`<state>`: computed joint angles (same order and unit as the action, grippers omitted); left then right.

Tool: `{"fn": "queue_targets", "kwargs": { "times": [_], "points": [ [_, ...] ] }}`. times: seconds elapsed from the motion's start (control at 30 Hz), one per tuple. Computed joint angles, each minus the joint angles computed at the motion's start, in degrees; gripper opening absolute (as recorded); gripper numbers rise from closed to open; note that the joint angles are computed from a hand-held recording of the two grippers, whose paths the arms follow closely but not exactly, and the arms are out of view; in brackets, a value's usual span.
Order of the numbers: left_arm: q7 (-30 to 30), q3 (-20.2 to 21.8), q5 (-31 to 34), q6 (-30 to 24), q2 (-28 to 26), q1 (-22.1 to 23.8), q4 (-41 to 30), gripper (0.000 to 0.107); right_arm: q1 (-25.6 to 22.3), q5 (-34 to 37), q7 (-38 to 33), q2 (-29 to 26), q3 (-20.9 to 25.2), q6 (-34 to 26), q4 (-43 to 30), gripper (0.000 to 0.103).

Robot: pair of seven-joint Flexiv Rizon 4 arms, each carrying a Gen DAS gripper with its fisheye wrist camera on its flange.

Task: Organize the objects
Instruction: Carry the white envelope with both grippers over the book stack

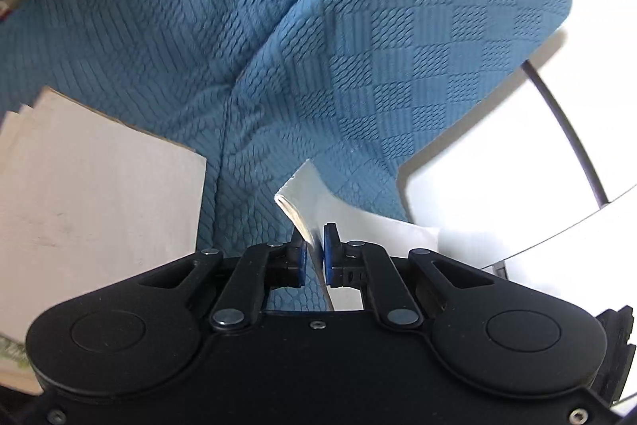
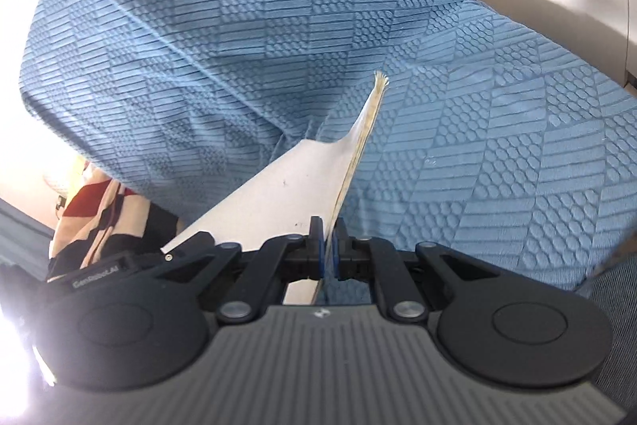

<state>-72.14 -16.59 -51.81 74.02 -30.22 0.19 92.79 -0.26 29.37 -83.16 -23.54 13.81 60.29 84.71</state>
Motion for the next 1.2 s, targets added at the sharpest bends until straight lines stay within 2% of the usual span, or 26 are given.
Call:
{"fn": "queue_targets", "kwargs": {
  "times": [0.13, 0.23, 0.4, 0.6, 0.77, 0.93, 1.2],
  "points": [
    [1.36, -0.32, -1.95, 0.11, 3.14, 0.58, 2.99, 0.005, 1.68, -2.99, 0.78, 2.49, -0.79, 0.44, 1.79, 0.008],
    [4.68, -1.54, -8.78, -0.48, 6.38, 1.66, 6.19, 0.004, 2.05, -3.16, 1.62, 3.98, -0.78, -0.59, 2.23, 0.008],
    [10.27, 1.61, -13.08, -0.37, 10.52, -0.23, 9.49, 0.004, 2.93, -1.88, 2.37, 5.1, -0.71, -2.86, 1.23, 0.008],
    [13.89, 6.01, -16.99, -1.25, 14.11, -2.03, 11.31, 0.004, 6.68, -5.73, 3.68, 4.59, -1.18, -2.8, -1.03, 0.007],
    [16.8, 8.31, -20.45, -0.15, 16.24, -2.34, 11.53, 0.004, 8.29, -6.9, 1.86, 3.62, -0.12, -4.12, -3.73, 0.008],
    [18.27, 10.39, -22.85, -1.24, 17.75, -1.72, 12.07, 0.004, 9.47, -6.21, 1.15, 2.48, 0.62, -4.81, -5.9, 0.008],
    [20.78, 11.57, -26.59, -0.43, 16.54, -1.09, 13.7, 0.005, 12.62, -10.44, 2.1, -1.84, 0.29, -4.53, -8.37, 0.008]
  ]
}}
